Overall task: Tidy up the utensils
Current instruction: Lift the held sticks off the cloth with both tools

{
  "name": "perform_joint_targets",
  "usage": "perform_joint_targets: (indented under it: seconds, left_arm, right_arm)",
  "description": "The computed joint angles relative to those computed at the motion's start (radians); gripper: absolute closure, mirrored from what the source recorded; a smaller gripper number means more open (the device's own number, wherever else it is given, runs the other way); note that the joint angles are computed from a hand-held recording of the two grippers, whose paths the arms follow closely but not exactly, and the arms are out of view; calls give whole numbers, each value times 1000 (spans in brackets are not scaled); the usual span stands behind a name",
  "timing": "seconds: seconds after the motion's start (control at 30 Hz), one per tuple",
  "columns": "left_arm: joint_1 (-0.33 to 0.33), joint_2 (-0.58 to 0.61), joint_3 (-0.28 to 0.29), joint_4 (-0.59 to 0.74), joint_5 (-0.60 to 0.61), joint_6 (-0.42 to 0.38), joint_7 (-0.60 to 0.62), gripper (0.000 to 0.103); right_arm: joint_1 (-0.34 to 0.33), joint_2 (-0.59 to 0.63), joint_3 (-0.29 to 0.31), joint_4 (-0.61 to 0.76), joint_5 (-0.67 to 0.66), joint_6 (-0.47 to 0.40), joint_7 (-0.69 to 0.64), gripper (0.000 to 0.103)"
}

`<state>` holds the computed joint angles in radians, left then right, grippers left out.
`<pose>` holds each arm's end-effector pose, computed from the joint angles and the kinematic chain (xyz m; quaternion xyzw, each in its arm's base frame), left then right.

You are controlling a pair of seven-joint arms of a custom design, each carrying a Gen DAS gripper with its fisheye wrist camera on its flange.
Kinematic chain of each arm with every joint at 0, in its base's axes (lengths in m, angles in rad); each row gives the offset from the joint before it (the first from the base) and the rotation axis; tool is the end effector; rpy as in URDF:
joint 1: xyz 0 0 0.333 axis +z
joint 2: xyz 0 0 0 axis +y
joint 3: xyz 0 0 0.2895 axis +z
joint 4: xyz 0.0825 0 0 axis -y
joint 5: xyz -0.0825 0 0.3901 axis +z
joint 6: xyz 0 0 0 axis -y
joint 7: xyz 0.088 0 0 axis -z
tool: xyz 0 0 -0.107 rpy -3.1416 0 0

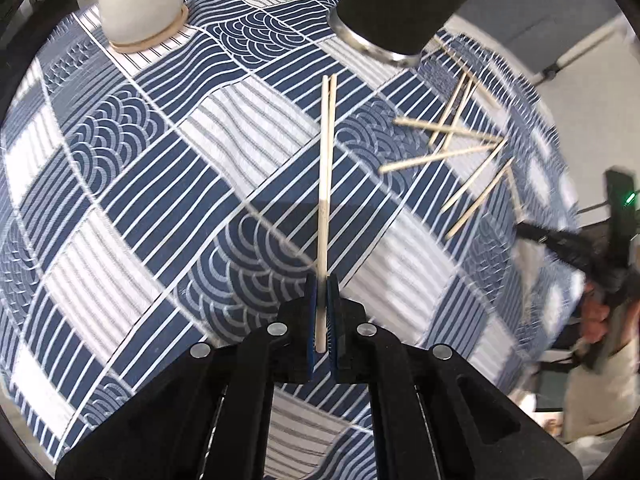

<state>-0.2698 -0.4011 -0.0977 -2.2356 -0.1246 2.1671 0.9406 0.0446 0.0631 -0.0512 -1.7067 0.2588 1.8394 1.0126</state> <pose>0.4444 -0.1807 0.5364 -0.7981 0.5783 -0.1688 0.0110 0.5952 0.0172 0.5224 -0.8508 0.5096 0.0294 0.1253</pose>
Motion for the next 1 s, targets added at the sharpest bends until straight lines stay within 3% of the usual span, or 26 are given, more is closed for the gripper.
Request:
perform_joint_targets:
  seconds: [0.17, 0.3, 0.33, 0.37, 0.43, 0.67, 0.83, 0.93, 1.0]
  left_arm:
    - [0, -4, -38, 16, 62, -53, -69, 98]
    - [-6, -17, -31, 3, 60, -45, -98, 98]
    - [-6, -15, -31, 7, 69, -50, -96, 94]
    - [-2, -8, -33, 17, 89, -51, -95, 84]
    - [3, 14, -32, 39, 113, -51, -84, 77]
    - [44, 175, -49, 199, 196, -109, -51, 77]
    - [61, 230, -56, 251, 181, -143, -3, 67]
    - [64, 265, -74, 289, 226, -174, 23, 66]
    - [70, 258, -73, 275, 224, -149, 20, 68]
  right_arm:
    - [-12, 1, -7, 11, 14, -40, -58, 98]
    - [-26, 0, -14, 34, 27, -84, -99, 98]
    - [-30, 0, -16, 38, 27, -89, -108, 98]
    - [-33, -1, -18, 38, 28, -90, -117, 98]
    - [-34, -2, -17, 35, 28, -83, -135, 98]
    - [-26, 4, -10, 29, 16, -64, -152, 95]
    - [-16, -3, -5, 18, -7, -47, -152, 95]
    - [-3, -16, 2, -2, -44, -15, -143, 96]
    - [4, -20, 5, -10, -62, 1, -138, 97]
